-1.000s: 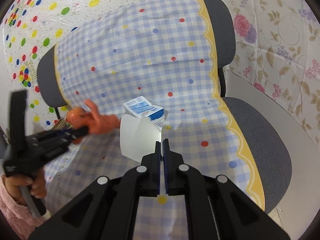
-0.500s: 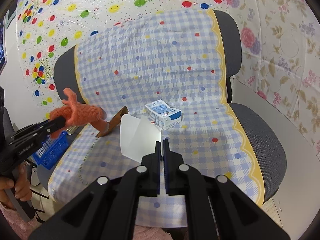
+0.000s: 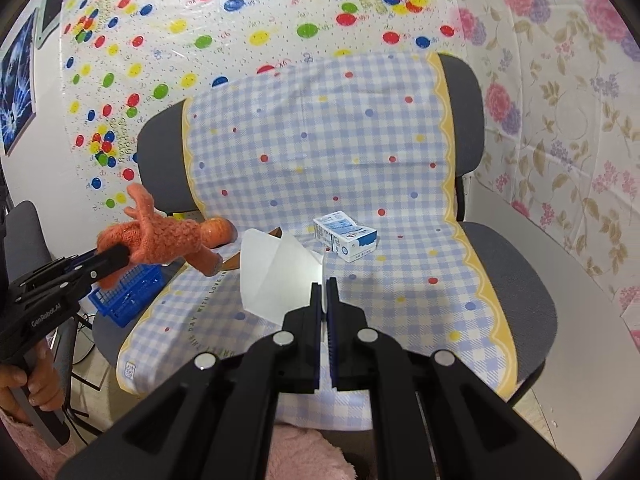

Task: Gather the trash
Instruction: 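Carry the orange glove and white paper cup over the pink bin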

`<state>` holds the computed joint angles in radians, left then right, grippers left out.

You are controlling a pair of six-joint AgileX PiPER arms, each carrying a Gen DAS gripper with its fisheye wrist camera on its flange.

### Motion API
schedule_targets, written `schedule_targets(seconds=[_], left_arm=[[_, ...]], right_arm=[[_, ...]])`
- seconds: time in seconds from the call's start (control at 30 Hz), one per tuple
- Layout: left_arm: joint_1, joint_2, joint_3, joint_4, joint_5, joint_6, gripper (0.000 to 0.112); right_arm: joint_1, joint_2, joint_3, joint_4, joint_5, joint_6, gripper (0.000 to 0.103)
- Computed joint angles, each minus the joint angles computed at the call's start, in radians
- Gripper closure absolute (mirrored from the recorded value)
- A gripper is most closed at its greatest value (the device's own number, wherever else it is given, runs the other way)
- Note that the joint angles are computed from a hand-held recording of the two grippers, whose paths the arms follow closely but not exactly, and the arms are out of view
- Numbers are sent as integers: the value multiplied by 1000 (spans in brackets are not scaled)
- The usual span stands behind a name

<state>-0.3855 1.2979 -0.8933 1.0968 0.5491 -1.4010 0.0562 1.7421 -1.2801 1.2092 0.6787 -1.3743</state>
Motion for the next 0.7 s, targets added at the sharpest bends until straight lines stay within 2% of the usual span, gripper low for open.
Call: schedule_targets(seconds=[0.1, 0.2, 0.3, 0.57, 0.7], left_arm=[[-77, -21, 20, 42, 25, -48, 93], [-134, -14, 30, 66, 15, -89, 93], [-199, 38, 26, 109, 0, -144, 93], [-323, 190, -16, 112, -66, -174, 93], [-372, 262, -43, 117, -87, -182, 92]], right_arm=[[-45, -41, 58, 35, 16, -56, 100], [-94, -76, 118, 62, 20, -105, 100], [-150, -105, 177, 70, 15, -138, 100], [-284, -166, 342, 122, -36, -275, 100], [-363, -172, 402, 145, -31, -334, 100]])
